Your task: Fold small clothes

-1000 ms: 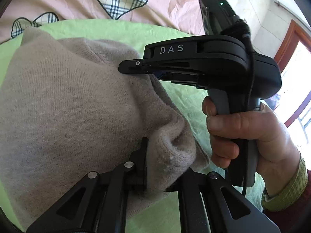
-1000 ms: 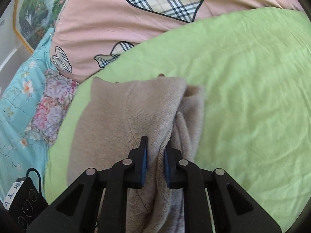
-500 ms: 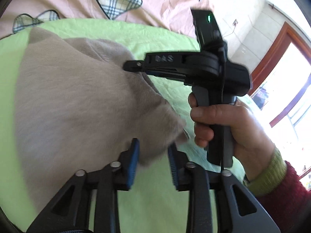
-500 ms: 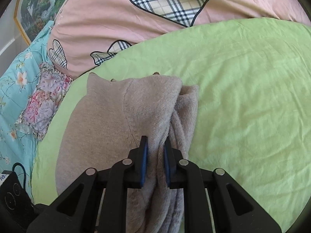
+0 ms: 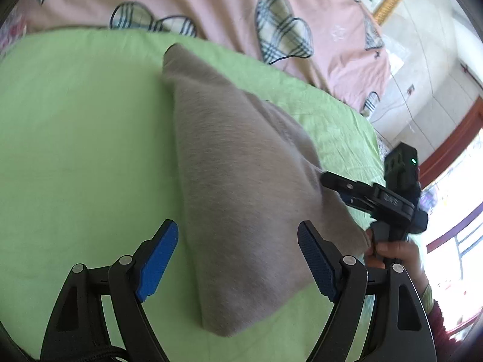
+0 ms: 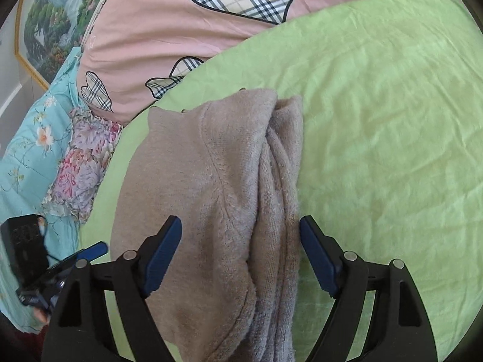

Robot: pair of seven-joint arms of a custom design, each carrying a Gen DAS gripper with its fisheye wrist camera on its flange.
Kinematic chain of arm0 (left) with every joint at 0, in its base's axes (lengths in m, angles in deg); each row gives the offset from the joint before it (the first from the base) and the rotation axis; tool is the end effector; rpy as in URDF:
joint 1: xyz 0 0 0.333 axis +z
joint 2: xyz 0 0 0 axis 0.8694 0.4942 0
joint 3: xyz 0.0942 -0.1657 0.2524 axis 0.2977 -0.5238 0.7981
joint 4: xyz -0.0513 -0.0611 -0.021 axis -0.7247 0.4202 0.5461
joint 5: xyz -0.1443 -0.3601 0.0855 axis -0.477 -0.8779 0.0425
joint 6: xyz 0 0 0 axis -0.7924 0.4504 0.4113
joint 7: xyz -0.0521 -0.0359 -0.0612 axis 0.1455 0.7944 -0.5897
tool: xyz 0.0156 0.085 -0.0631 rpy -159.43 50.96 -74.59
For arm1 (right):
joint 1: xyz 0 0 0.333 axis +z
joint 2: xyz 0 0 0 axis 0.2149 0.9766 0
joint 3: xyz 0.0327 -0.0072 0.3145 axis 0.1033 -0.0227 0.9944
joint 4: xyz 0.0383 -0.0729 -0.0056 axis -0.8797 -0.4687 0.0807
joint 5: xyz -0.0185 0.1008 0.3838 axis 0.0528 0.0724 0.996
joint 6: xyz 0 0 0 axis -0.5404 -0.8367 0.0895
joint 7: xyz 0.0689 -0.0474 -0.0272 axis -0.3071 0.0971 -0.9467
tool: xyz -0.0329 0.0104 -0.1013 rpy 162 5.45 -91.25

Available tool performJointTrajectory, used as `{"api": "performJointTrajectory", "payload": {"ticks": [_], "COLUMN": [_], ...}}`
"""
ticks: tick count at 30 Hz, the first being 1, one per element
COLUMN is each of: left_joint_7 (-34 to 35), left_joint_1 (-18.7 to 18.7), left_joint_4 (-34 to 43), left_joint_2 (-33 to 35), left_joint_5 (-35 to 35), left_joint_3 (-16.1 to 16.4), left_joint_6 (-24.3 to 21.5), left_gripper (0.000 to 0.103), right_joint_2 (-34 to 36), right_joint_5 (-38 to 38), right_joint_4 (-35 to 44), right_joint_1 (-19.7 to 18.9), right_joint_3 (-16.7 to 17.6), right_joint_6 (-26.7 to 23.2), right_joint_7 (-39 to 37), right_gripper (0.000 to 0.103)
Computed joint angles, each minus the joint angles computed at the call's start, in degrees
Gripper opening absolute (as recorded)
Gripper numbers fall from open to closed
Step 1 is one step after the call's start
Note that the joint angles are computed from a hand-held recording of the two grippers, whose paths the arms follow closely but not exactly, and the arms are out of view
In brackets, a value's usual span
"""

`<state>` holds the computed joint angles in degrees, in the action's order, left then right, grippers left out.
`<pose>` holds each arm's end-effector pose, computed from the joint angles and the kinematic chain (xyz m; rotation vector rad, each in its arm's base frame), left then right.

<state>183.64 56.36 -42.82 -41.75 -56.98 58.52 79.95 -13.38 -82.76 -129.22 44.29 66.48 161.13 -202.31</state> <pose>0.5456 -0.1440 0.5431 1.1980 -2.4648 1.0937 0.3587 0.4234 0.5030 -1.0047 2.0739 -0.3475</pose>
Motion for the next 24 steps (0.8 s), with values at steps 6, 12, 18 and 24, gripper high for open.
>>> {"api": "performJointTrajectory", "payload": {"ticks": [6, 12, 18, 24], "left_joint_7": [-4.7, -4.8, -2.7, 4.2], "left_joint_1": [1.0, 1.5, 2.0, 5.3], "left_joint_4": [7.7, 10.6, 7.3, -0.8], "left_joint_2": [9.8, 14.5, 9.5, -1.5], "left_joint_5": [1.2, 0.3, 0.3, -1.4], "left_joint_3": [-1.1, -3.5, -3.4, 2.2], "left_joint_6": [-4.2, -3.4, -2.5, -5.8], "left_gripper": [0.086, 0.069, 0.044, 0.043], "right_joint_2": [0.4, 1.6, 3.7, 11.3], "right_joint_5": [1.4, -1.1, -2.0, -11.3], "right_joint_4": [-1.3, -2.5, 2.3, 12.2], "right_joint_1": [-0.8, -2.7, -0.8, 4.5], "right_joint_3": [-1.1, -2.3, -0.7, -0.6], "right_joint_6": [4.5, 13.3, 7.1, 4.4], "right_joint_7": [-1.0, 1.7, 2.5, 7.5], "right_gripper": [0.08, 0.052, 0.038, 0.037]}}
